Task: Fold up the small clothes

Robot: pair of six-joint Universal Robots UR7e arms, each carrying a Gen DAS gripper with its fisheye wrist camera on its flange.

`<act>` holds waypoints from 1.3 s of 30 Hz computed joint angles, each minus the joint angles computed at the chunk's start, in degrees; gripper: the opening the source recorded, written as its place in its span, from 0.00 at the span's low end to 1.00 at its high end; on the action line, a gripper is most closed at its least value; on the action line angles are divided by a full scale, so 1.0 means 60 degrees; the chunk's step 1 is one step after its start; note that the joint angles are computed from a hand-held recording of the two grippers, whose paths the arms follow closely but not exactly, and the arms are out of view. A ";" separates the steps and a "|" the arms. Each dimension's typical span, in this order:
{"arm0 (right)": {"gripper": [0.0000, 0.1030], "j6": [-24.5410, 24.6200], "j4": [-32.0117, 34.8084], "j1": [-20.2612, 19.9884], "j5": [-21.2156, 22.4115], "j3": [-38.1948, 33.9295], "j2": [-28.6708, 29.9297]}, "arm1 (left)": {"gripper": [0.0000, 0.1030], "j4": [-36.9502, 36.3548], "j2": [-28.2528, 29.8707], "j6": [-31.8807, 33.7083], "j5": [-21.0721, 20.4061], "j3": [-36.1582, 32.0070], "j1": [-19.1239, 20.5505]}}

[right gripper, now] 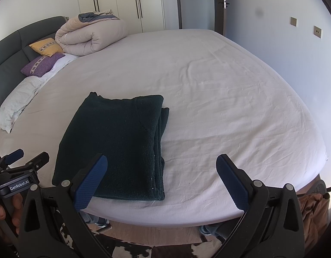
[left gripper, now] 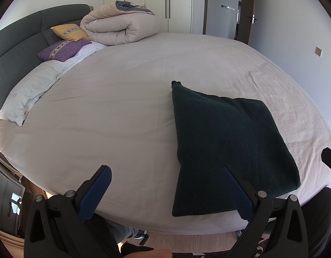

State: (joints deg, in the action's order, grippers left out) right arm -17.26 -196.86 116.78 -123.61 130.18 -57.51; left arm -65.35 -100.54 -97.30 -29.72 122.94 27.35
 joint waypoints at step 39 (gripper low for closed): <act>1.00 0.0119 0.0160 -0.0052 0.0076 -0.0027 0.0118 | 1.00 -0.0122 -0.0055 0.0078 -0.0070 0.0078 0.0017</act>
State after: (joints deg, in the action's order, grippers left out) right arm -16.55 -195.90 116.47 -123.16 130.02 -56.80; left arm -66.08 -100.87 -96.83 -30.14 123.41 27.45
